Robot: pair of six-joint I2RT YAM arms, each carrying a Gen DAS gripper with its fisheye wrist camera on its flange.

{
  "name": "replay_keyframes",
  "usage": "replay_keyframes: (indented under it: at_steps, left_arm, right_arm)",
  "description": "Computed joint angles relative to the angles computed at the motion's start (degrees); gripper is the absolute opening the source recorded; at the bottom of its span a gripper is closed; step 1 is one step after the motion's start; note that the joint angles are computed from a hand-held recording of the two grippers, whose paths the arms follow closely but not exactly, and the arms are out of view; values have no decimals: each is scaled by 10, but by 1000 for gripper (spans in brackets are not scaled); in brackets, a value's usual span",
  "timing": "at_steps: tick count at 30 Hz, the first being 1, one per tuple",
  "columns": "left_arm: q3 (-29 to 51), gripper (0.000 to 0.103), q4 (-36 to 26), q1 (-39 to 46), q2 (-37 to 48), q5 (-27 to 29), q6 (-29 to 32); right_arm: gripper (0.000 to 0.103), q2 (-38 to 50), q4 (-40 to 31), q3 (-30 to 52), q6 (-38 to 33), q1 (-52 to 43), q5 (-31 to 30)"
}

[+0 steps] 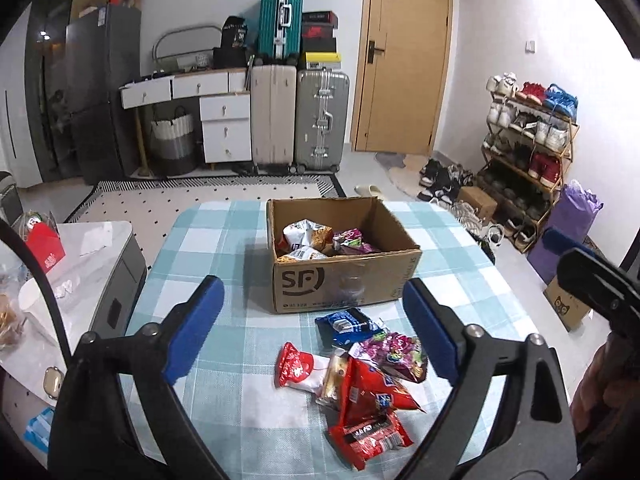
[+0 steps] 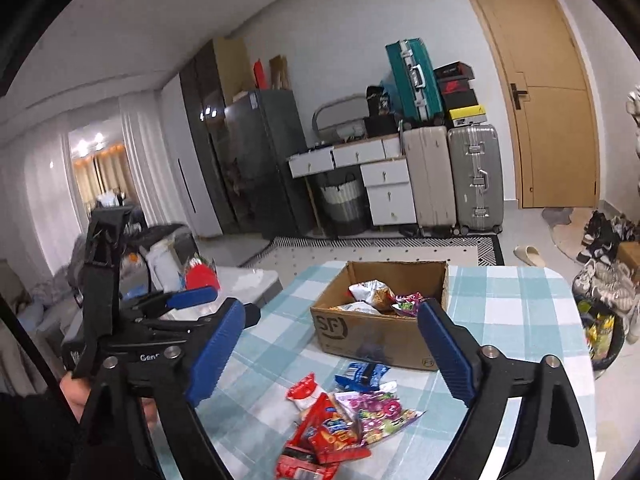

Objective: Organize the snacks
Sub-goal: 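Move both grippers back down toward the remaining snack pile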

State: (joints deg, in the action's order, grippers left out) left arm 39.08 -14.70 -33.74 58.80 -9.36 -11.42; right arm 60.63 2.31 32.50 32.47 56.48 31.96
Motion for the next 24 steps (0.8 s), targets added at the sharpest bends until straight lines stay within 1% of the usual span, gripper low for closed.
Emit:
replay_keyframes:
  at_steps: [1,2,3,6,8,11,13,14,18,22,24]
  left_arm:
    - [-6,100,-12,-13,-18,-11,-4]
    - [-10,103,-18,-23,-29,-21,-6]
    - [-20,103,-23,-37,-48,-35,-10]
    - [-35,103,-36,-59,-80,-53,-12]
    - [-49,103,-49,-79,-102,-72,-23]
    - [-78,103,-54,-86,-131,-72,-44]
    - [-97,103,-52,-80,-141,-59,-55]
    - [-106,103,-45,-71,-139,-46,-54]
    - [-154,103,-7,-63,-124,-26,-59]
    - [-205,103,68,-54,-61,4,-61]
    - [-218,103,110,-51,-12,23,-67]
  right_arm:
    - [90,-4,6,-5,5,-3,-4]
    - [90,-10,7,-13,18,8,5]
    - [90,-17,7,-22,30,20,16]
    - [90,-39,-1,-42,64,58,56]
    - [92,-52,2,-54,70,59,61]
    - [95,-70,9,-82,95,89,98]
    - [95,-80,14,-104,110,105,116]
    - [96,-76,11,-107,118,110,123]
    - [97,-55,1,-135,159,137,151]
    - [101,-28,22,-168,203,155,161]
    - [101,-4,45,-186,228,156,158]
